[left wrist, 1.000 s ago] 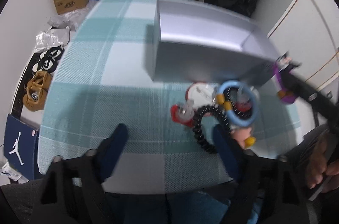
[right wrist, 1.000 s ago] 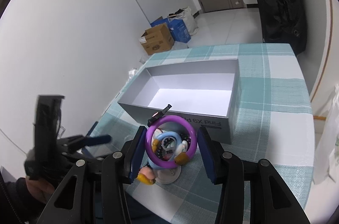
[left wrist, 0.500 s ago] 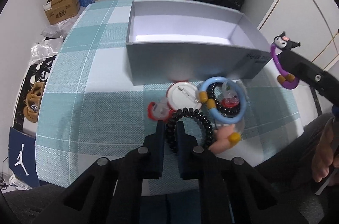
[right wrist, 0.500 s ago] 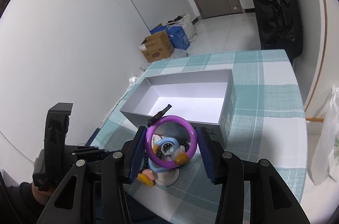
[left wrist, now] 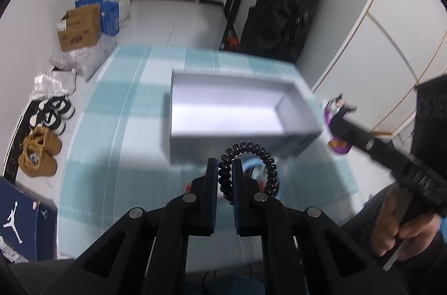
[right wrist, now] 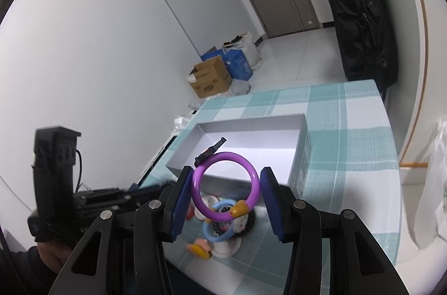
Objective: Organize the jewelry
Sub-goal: 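Carry both into the silver box and open both tools to release them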
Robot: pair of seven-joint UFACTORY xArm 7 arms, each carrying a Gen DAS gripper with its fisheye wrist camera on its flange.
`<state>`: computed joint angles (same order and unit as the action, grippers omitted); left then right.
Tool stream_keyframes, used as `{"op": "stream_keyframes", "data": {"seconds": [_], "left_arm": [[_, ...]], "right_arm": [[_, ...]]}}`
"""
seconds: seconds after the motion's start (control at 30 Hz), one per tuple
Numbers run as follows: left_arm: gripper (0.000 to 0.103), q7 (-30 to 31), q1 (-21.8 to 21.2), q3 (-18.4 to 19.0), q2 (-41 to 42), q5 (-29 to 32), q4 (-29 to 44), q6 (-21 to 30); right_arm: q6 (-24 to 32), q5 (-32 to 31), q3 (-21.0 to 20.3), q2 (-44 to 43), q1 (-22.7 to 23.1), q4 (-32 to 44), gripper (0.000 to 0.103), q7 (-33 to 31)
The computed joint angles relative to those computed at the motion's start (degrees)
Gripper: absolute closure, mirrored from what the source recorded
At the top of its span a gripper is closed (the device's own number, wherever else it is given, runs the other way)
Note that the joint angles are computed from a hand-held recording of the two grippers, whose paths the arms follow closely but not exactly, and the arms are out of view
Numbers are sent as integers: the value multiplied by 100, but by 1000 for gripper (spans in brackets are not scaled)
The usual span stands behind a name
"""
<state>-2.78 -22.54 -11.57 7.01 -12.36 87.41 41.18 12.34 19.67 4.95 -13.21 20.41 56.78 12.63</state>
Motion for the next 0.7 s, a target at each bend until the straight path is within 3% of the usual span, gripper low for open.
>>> {"op": "stream_keyframes", "data": {"seconds": [0.17,0.43,0.7], "left_arm": [[98,-134,-45,42,318,337,426,-282],[98,-122,-71,45,991,406,1337,188],[98,-136,-117,66,1568,384,2107,592]], "right_arm": [[-100,280,-135,291,98,275,56,-299],[-50,779,-79,771,-37,810,56,-730],[324,938,131,1272,-368,1293,56,-675]]}}
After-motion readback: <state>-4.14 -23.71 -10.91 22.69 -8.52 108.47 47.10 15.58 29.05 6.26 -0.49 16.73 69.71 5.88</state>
